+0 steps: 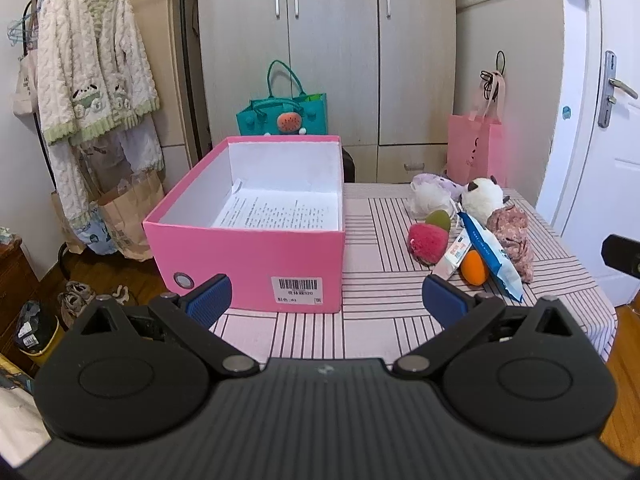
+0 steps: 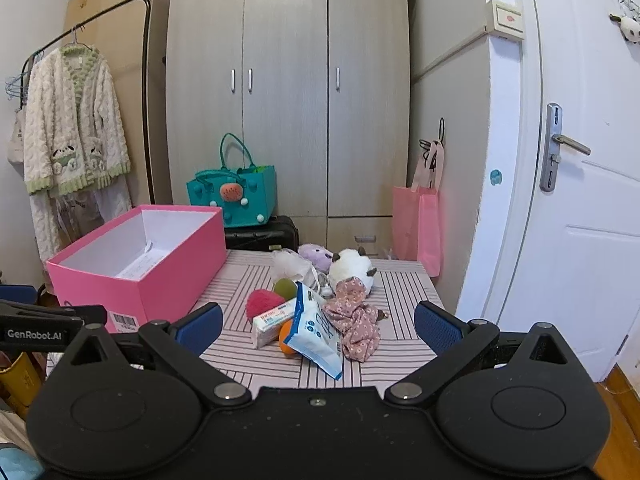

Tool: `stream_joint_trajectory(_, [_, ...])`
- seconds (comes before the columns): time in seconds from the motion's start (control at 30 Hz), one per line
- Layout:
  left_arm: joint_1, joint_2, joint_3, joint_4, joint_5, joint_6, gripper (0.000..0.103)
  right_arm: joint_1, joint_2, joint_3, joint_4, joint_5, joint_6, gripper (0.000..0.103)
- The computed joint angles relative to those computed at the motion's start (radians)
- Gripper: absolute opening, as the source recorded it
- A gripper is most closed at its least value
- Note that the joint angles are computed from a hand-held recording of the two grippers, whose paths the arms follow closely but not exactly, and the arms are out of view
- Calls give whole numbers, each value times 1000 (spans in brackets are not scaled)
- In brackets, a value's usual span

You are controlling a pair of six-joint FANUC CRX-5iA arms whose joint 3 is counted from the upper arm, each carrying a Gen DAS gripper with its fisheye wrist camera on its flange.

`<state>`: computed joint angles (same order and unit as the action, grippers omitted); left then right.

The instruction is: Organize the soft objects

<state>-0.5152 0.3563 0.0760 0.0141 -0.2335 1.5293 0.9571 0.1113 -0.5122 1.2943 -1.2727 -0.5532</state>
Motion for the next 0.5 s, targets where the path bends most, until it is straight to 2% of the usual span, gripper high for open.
stream_joint_trajectory(0.2, [0,-18,-35,15,52,-12,102,9,4,-9,43,-31,-20,103])
stream_joint_trajectory(0.33, [3,-29,-78,109,96,-107,102,15,8,-7,52,-48,-18,103])
stream_joint_trajectory(0.5, [3,-33,-61,39,77,-46,102,14,5,-9,52,-49,-18,103])
